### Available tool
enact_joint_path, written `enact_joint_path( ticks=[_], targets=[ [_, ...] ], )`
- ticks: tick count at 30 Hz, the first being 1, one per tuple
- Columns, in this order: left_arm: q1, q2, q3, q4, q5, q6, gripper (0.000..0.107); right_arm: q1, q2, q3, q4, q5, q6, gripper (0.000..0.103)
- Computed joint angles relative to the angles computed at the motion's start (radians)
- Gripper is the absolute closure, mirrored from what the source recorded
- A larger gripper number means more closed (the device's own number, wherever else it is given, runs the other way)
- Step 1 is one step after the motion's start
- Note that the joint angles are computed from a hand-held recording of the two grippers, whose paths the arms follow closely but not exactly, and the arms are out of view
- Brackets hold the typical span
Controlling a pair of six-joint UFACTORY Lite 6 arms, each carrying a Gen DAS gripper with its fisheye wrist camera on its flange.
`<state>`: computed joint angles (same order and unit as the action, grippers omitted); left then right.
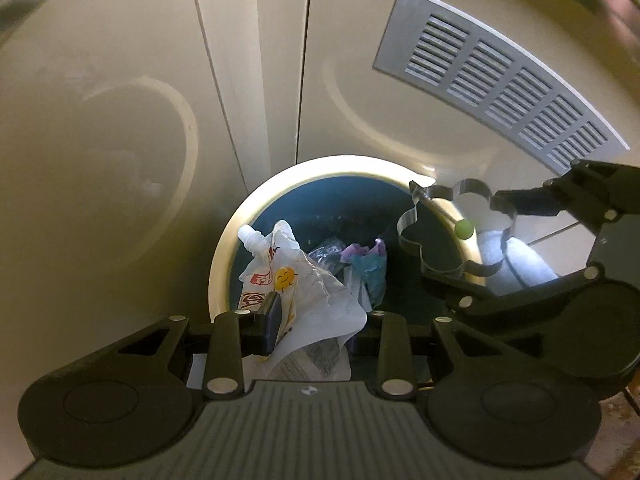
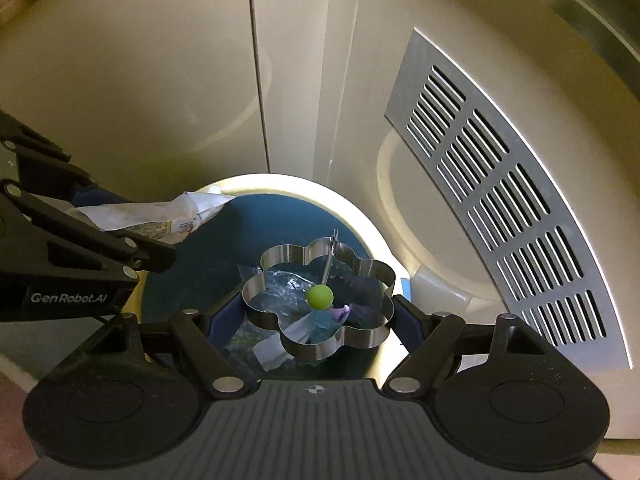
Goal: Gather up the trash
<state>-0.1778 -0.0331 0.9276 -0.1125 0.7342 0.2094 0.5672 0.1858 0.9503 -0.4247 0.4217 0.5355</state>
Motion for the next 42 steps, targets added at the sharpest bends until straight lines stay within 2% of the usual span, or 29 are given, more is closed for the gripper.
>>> enact_joint_path(
  ticks=[13,15,17,19,25,31,36,42],
  targets=[
    [0.011,0.174,0.030,-0.016,-0.082,0.021,0.070,-0.003,0.147,0.117,0.077,0.047,-0.095,0.022],
    [0.016,0.171,0.030,-0.018,-0.094,0.032,0.059,-0.005,0.156,0.125,0.080,0.056,-0.091,0.021],
    [0.023,0.163,0.020,-0.004,-0.119,0.008,0.016,-0.007,0.164,0.125,0.070,0.062,-0.083,0.011],
    [0.041,0.140,0.007,-0.033,-0.128,0.024,0.006,-0.012,0.153,0.116,0.089,0.063,-0.103,0.010],
    [0.070,0.088,0.032,-0.024,-0.030,0.003,0.004,0.024,0.027,0.070,0.005,0.101,-0.041,0.010],
    [0.070,-0.148,-0.029,0.058,0.075,-0.106,0.004,0.105,-0.232,-0.023,-0.017,0.163,0.040,0.008],
    [0.049,-0.377,-0.145,0.111,0.149,-0.197,0.004,0.239,-0.437,-0.146,-0.133,0.237,0.223,0.007],
    [-0.036,-0.469,-0.174,0.208,0.202,-0.272,0.004,0.331,-0.570,-0.211,-0.199,0.324,0.327,0.007]
  ],
)
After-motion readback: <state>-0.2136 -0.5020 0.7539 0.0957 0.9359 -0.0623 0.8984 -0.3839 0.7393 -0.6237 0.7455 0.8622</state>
